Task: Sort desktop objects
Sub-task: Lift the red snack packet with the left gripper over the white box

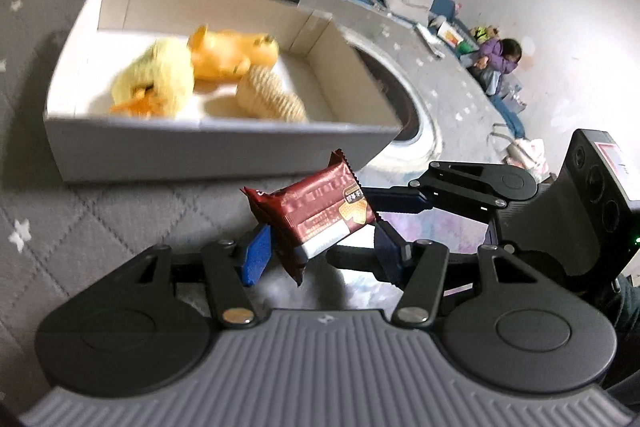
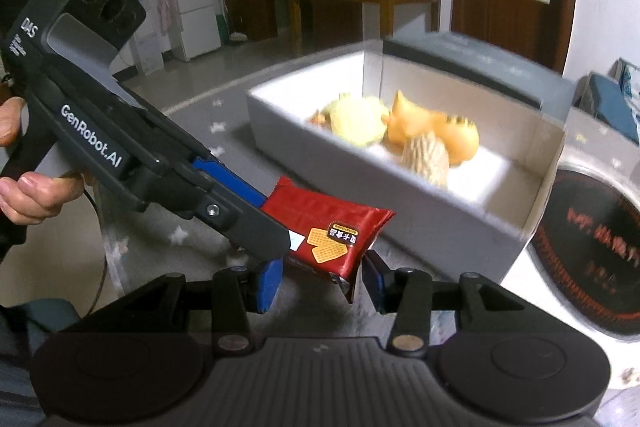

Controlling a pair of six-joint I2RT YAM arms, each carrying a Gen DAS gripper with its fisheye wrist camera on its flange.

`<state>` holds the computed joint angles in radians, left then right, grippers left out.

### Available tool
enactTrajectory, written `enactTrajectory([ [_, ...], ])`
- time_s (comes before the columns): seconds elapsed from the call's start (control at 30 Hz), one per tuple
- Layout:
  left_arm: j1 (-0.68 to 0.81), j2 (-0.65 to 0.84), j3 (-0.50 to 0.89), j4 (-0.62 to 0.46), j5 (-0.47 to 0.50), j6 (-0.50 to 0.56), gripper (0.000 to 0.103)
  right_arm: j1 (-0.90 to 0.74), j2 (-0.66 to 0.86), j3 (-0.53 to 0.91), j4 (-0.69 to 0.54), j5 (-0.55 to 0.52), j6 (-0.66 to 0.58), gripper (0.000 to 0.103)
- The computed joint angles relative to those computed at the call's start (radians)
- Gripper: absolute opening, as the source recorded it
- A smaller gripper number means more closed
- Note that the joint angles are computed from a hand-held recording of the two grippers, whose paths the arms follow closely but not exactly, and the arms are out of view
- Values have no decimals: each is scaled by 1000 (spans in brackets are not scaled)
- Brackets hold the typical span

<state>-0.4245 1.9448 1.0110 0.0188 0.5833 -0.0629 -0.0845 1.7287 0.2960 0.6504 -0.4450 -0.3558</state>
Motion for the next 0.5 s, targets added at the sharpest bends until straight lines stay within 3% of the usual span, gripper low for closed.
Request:
enactTrajectory([
  [0.23,3,6,137,-28,-37,-16,57,-1,-143,74,-121,15,10,46],
  [0.5,11,200,407,-146,-81,-12,57,4,44,312,-188,32,13,46],
])
